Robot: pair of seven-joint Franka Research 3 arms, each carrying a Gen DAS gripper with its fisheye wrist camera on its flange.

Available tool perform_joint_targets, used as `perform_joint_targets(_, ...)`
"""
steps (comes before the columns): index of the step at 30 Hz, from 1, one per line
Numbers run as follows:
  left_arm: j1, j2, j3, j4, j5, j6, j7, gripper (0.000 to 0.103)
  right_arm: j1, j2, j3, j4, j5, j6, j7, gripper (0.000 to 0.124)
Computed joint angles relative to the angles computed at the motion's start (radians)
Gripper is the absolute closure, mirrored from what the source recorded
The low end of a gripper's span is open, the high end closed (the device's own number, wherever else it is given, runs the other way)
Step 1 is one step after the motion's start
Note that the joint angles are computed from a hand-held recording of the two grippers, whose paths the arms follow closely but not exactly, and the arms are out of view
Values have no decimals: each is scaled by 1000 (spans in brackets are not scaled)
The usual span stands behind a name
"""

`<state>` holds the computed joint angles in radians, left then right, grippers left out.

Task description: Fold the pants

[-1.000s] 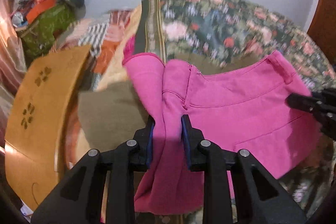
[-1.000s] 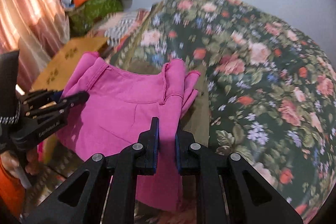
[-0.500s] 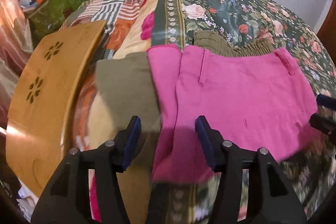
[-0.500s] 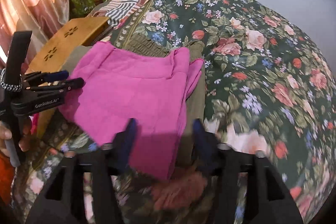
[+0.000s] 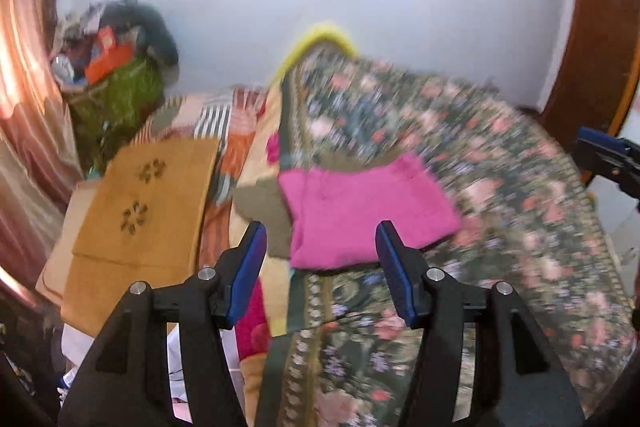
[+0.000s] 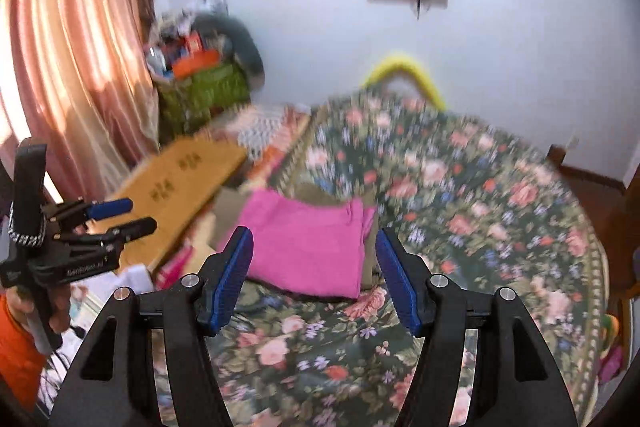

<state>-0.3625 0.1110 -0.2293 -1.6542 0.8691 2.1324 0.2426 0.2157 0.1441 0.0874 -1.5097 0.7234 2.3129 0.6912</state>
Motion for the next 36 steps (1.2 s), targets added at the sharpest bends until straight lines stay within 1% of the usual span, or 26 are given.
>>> perform_joint_targets(3, -47, -45, -32, 14, 95, -61, -39, 46, -10, -130, -5, -116, 115, 44, -91, 64)
perform_joint_targets(6, -87, -82, -72, 24, 193, -112, -79, 46, 3, -237, -39, -201, 236, 26, -172, 64)
perform_joint_targets(7, -102, -89, -88, 32, 227, -139, -94, 45, 11, -282, -52, -239, 277, 29, -202, 64)
perform_joint_targets(10, -144, -110, -129, 45, 317, -220, -148, 39, 44, -387, -91, -332, 355, 46, -268, 64)
perform_joint_targets(12, -174, -113, -158, 55, 383, -294, -176, 37, 66, -454, -112, -391, 394, 60, -303, 64)
perform_joint_targets(15, -223, -105, -192, 69, 472, -399, -199, 29, 98, -533, -139, -462, 437, 91, -339, 64)
perform_joint_targets(17, -249, -104, -201, 69, 501, -436, -211, 24, 117, -576, -155, -498, 458, 105, -355, 64)
perform_joint_targets(19, -271, -104, -209, 66, 521, -463, -223, 21, 130, -616, -156, -534, 466, 147, -376, 64)
perform_joint_targets(21, -288, -109, -214, 58, 532, -477, -240, 15, 148, -652, -162, -567, 471, 177, -395, 64)
perform_joint_targets(22, -294, -109, -216, 56, 536, -484, -248, 7, 156, -663, -170, -575, 468, 175, -394, 64)
perform_joint_targets(23, -299, -112, -217, 50, 540, -491, -259, 2, 163, -673, -177, -582, 464, 167, -388, 64)
perform_joint_targets(25, -306, -119, -220, 39, 545, -500, -273, 1, 172, -688, -183, -597, 462, 175, -382, 56)
perform_joint_targets(26, -309, -118, -223, 39, 545, -503, -272, 1, 177, -697, -183, -606, 463, 187, -383, 48)
perform_joint_targets(27, -313, -113, -226, 43, 545, -510, -272, 1, 182, -702, -183, -613, 468, 204, -389, 44)
perform_joint_targets(29, -319, -114, -228, 43, 540, -518, -274, 1, 192, -707, -188, -620, 469, 218, -389, 40)
perform_joint_targets(31, -321, -119, -227, 38, 536, -517, -278, 1, 195, -704, -190, -618, 458, 222, -373, 32)
perform_joint_targets(32, -321, -119, -227, 37, 538, -519, -280, 1, 196, -710, -190, -624, 456, 230, -371, 23)
perform_joint_targets(35, -327, -116, -231, 36, 546, -536, -290, 1, 206, -735, -188, -653, 463, 279, -389, 21)
perform_joint_targets(36, -329, -114, -232, 36, 545, -540, -293, 1, 210, -738, -189, -655, 458, 283, -389, 21)
